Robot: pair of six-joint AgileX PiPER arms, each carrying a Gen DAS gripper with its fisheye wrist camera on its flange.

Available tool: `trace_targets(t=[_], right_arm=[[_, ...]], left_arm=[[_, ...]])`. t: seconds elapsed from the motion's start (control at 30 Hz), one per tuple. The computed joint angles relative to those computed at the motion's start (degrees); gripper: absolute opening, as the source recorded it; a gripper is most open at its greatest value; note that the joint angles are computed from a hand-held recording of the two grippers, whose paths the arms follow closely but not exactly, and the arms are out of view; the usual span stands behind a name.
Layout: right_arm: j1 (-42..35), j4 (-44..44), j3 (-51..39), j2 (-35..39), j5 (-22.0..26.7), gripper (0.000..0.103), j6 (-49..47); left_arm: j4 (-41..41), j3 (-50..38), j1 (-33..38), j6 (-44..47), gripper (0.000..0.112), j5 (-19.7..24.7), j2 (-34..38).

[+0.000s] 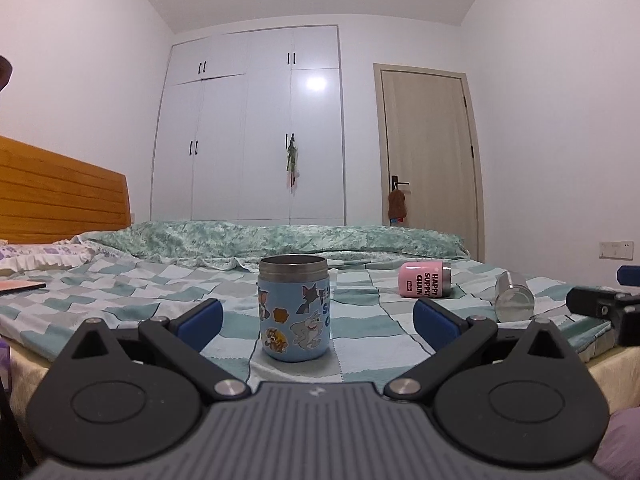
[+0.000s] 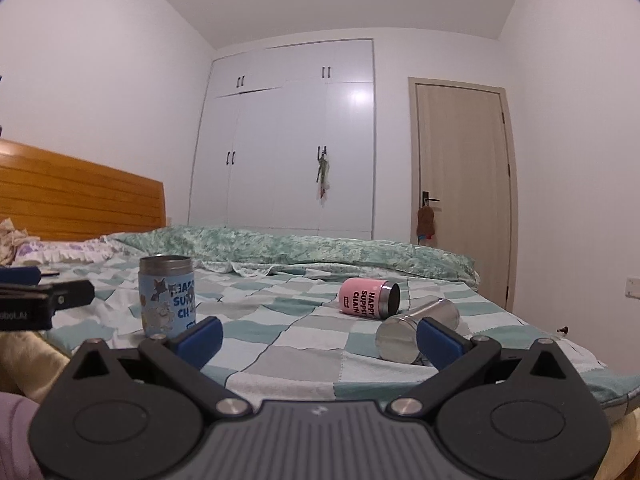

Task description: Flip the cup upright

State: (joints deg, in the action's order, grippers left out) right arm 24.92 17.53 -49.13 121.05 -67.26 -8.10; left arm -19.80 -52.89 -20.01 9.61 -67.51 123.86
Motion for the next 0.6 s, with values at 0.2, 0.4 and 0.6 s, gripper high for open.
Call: trace_targets(t=[0.2,0.4,0.6], right_arm=[[0.41,1.05,-0.07,0.17,-0.38,0.103,0.47],[0.82,1.83,-0.58,0.38,-0.13,0.103,-0.27],[1.27,2.47,-0.76,0.54,-0.15,0.103,-0.93]], left_arm=[[0.69,0.43,0.48,-0.36,0.103,0.08,0.04],[1.18,1.14,0.69,-1.04,0.103,-0.65,-0.18],[1.47,1.16,0.87,-1.34,0.103,-0.72,-0.12]])
